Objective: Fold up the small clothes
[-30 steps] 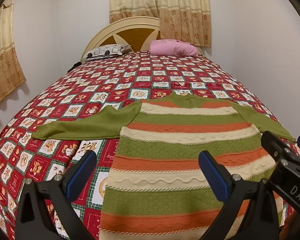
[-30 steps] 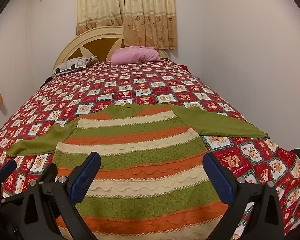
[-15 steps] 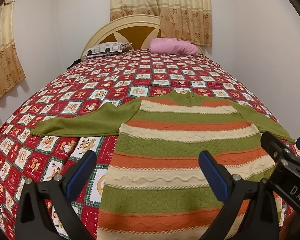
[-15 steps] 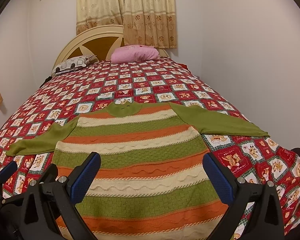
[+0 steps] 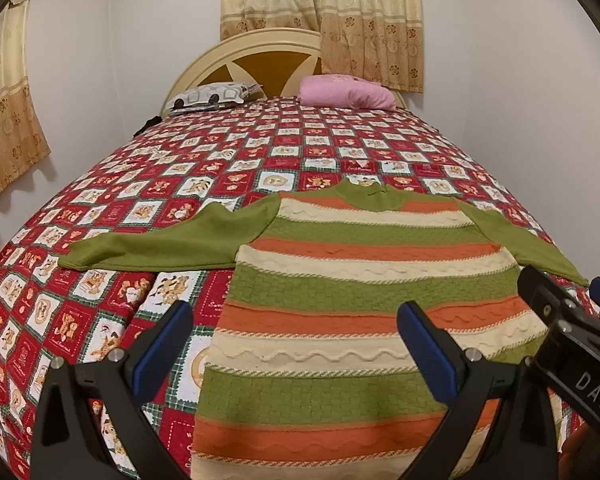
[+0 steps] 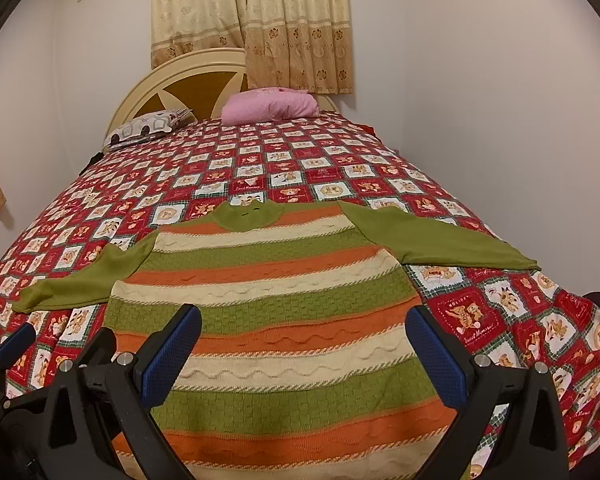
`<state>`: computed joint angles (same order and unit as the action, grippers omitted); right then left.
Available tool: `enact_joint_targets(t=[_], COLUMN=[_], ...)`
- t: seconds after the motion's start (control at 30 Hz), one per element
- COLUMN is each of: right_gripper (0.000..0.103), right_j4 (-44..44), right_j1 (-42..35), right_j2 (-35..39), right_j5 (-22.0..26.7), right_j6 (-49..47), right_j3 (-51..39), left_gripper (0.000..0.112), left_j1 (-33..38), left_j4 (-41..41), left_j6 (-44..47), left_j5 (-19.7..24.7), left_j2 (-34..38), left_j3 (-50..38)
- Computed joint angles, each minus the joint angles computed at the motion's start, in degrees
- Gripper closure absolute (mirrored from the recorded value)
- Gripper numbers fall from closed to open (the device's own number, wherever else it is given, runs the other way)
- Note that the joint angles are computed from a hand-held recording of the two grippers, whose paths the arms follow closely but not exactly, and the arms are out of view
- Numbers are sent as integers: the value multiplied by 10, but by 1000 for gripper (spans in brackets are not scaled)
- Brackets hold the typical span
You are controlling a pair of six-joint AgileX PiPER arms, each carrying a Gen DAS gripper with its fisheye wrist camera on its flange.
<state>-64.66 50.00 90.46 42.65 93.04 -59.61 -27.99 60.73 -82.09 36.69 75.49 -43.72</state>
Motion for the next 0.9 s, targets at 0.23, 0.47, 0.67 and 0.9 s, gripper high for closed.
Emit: enact_joint_targets(t=[0.23,0.47,0.67,0.9], right_gripper=[1,1,1,1], right_j4=[-6,-3,-4,-6], right_j1=[11,7,9,8], right_j2=[5,3,4,5], right_j5=[6,3,4,3], right_j6=[14,9,13,19], right_j3=[3,2,4,8], left_gripper=[9,9,9,9], left_j1=[-5,-4,-7,-18], left_j4=[-3,-5,-6,-4], left_j6=[-2,-1,-1,-8], left_j5=[4,3,4,9], left_j2=[4,4,5,15], left_j3=[-4,-4,-5,-12])
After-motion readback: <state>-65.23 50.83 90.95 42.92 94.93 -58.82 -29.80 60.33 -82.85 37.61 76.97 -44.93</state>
